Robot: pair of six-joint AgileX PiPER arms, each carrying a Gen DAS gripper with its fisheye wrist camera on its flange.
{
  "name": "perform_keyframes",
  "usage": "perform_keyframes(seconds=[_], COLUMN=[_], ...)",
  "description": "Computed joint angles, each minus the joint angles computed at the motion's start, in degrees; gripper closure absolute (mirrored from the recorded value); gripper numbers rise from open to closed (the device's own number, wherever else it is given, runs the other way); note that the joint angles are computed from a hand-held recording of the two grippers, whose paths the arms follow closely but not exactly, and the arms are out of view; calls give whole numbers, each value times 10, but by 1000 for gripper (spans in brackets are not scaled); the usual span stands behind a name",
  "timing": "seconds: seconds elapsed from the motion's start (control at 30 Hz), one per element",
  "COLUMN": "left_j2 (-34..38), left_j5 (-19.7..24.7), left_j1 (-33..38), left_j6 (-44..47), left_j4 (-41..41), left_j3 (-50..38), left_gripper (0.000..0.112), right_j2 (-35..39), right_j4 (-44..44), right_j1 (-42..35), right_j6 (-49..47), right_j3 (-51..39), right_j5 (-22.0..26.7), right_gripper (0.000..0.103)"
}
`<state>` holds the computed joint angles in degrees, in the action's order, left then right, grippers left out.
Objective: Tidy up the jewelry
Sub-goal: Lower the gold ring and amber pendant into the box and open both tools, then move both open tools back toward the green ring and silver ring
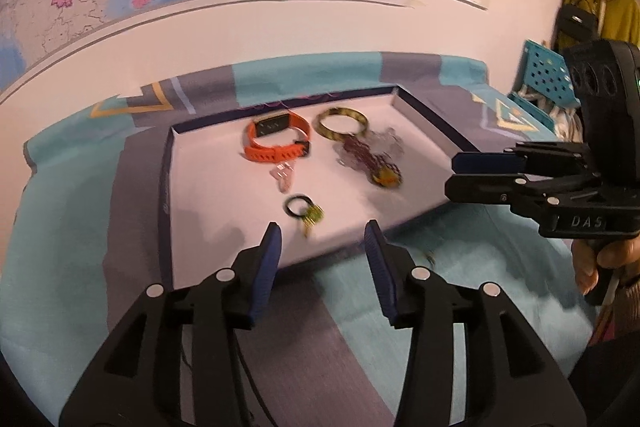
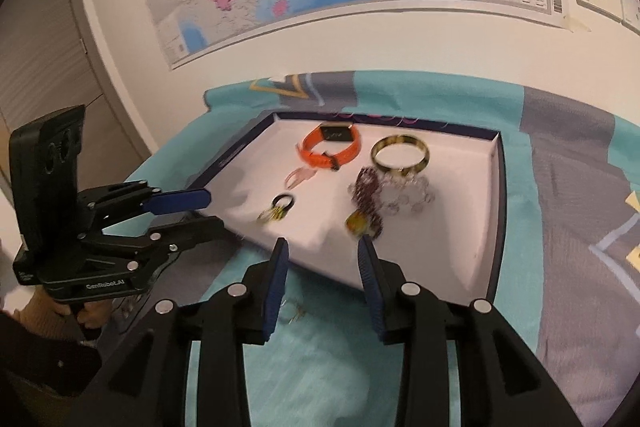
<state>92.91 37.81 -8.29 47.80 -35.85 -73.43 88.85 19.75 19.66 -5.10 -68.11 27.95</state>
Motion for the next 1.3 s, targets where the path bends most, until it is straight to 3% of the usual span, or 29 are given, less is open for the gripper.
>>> perform_keyframes(seconds=[0.33,0.4,0.93,1.13,1.3], left_j2=[-25,-26,25,39,38], left_j5=[8,3,13,0,-3], left_j1=[-14,-18,-58,-89,-92], left_j6=[32,26,-42,-75,-81], left_j4=[-15,-10,58,96,101], left_j3=[61,64,23,6,8], left_gripper=[64,64,66,72,93], right_j2=[-5,-6,-27,-26,-28], right_j4=[-17,-27,-32,-18,-14], right_j1=[36,40,36,32,27], right_j6=[31,45,71,56,52], right_j3=[43,47,80,79,81], right_j5=[-10,-13,-26,-25,-24], right_gripper=[68,62,53,53,50])
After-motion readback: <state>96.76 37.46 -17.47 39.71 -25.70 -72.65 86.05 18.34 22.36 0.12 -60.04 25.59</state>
